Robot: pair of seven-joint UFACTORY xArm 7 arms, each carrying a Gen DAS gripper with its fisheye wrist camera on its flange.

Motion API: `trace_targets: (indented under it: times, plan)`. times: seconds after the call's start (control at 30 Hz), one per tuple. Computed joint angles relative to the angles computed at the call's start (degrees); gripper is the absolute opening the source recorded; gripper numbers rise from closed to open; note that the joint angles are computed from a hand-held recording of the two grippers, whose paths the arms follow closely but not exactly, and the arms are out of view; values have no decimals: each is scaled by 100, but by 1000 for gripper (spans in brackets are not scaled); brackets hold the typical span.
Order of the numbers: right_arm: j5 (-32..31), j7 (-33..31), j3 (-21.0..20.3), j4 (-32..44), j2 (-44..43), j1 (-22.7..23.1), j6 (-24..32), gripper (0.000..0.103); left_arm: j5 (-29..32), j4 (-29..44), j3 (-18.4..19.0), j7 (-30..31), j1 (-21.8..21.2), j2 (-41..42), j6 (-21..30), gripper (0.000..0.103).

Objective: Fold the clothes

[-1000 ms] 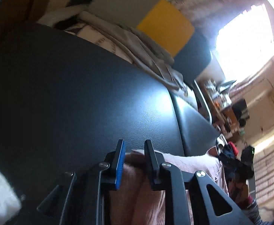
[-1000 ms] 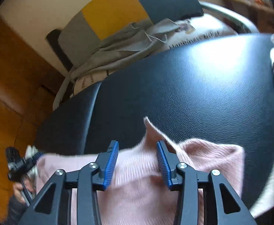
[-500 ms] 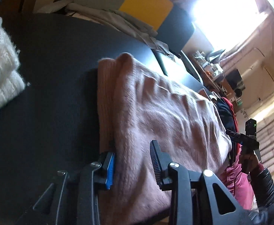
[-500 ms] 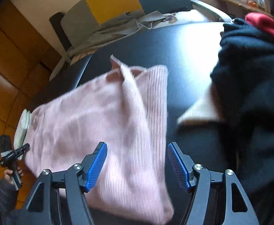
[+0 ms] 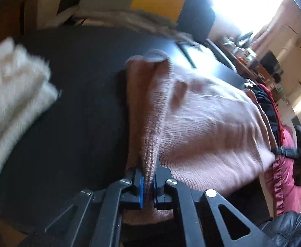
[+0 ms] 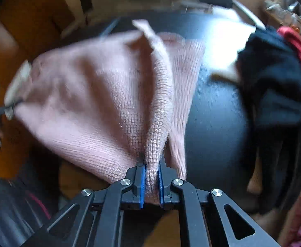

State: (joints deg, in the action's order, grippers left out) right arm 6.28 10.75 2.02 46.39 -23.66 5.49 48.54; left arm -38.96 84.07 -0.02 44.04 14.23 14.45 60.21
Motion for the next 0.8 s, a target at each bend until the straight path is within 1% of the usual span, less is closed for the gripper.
trace_targets:
  times: [0.07, 0.1, 0.17, 0.2, 0.23, 0.27, 0.3, 0.33, 0.37, 0.4, 0.43, 0.47, 0.5, 0.6, 0.67, 0.73, 0.8]
  plan:
    - [23, 171, 32, -278, -197, -26, -113, 10, -171, -41, 12, -152, 43, 37, -30, 8]
    - [-4, 246, 45, -376, -275, -50, -177, 10, -255, -61, 15, -228, 67, 56, -46, 12]
    - [-60, 399, 69, -571, -432, -96, -301, 10, -45, -212, 34, -368, -44, -115, -415, 18]
    - [-89, 477, 80, -666, -510, -118, -360, 12, 128, -299, 47, -449, -123, -223, -643, 22]
    - [-175, 515, 94, -609, -521, -146, -248, 26, 231, -391, 50, -489, -185, -336, -877, 22]
    - [-270, 581, 117, -516, -525, -187, -112, 32, 279, -483, 47, -494, -236, -451, -1116, 22]
    - [-448, 708, 199, -429, -564, -263, -124, 41, 331, -568, 48, -502, -290, -561, -1355, 22]
    - [-633, 837, 278, -337, -598, -336, -140, 49, 389, -648, 50, -515, -346, -664, -1592, 22]
    - [-819, 961, 352, -255, -632, -407, -177, 51, 308, -664, 30, -422, -378, -718, -1721, 23]
    - [-953, 1058, 411, -196, -669, -425, -454, 55, 113, -628, -4, -241, -395, -735, -1762, 25]
    - [-996, 1092, 440, -149, -603, -380, -845, 62, -136, -584, -68, 16, -432, -740, -1780, 26]
    - [-1042, 1126, 472, -91, -515, -343, -1246, 66, -318, -541, -113, 248, -473, -727, -1762, 26]
    - [-1071, 1170, 545, 25, -296, -280, -1572, 68, -354, -487, -155, 385, -550, -683, -1765, 26]
    - [-1492, 1087, 748, 681, 722, -180, -2005, 69, -361, -263, -323, 685, -812, -449, -1898, 26]
    - [-2304, 1508, 982, 1299, 1447, -302, -1801, 70, -237, -34, -397, 648, -944, -195, -1909, 26]
    - [-2932, 1971, 972, 1685, 1999, -300, -1640, 74, -1, 96, -423, 471, -1030, 22, -1976, 26]
    - [-3525, 2576, 829, 1919, 2388, -254, -1399, 74, 307, -22, -362, 238, -1034, 116, -2118, 26]
